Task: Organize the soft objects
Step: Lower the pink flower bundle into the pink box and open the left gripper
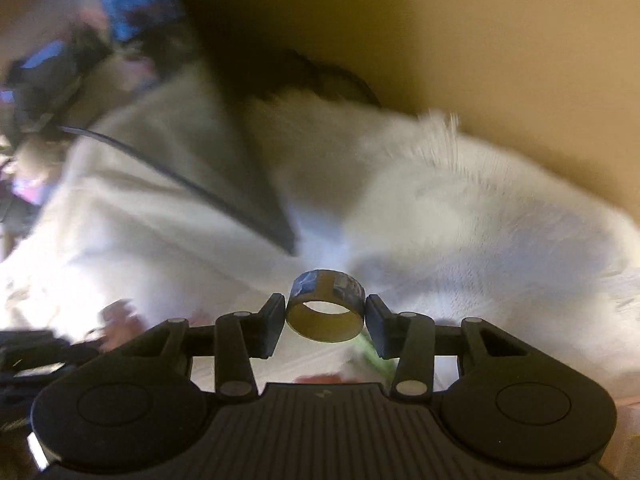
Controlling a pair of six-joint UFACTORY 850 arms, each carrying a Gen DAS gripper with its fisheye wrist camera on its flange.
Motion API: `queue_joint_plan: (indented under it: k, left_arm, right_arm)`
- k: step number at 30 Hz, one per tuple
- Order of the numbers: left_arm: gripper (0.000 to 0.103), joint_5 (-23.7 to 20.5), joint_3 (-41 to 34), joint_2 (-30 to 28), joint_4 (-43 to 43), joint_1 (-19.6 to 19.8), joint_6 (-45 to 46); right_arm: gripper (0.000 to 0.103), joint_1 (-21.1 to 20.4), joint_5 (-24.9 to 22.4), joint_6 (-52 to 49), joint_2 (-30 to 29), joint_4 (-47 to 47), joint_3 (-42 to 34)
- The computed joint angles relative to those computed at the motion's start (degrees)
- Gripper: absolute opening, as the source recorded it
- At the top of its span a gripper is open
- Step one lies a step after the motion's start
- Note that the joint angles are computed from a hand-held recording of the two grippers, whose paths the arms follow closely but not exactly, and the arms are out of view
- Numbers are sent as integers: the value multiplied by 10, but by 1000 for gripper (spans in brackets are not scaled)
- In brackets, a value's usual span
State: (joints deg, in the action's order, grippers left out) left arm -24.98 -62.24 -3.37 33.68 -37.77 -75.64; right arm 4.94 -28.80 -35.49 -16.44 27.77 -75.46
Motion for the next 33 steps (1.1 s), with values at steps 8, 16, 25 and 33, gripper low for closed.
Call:
queue_joint_plan:
  k: [8,16,25,33]
  left_arm:
    - [18,-39,-48,-1,42,-58,-29]
    - [18,-42,-140,-75,-5,-95,44]
    - [18,-46,-288,-197,-177,-122,227]
    - [18,-83,-469,-343,-387,-138,418]
  right_arm:
    - [44,-20,-9,-156,176,88,120]
    - [44,-114,-44,-260,268,151,184]
    - [44,-266,-94,-377,305,244,233]
    - [44,-409,-136,-435,281,302,237]
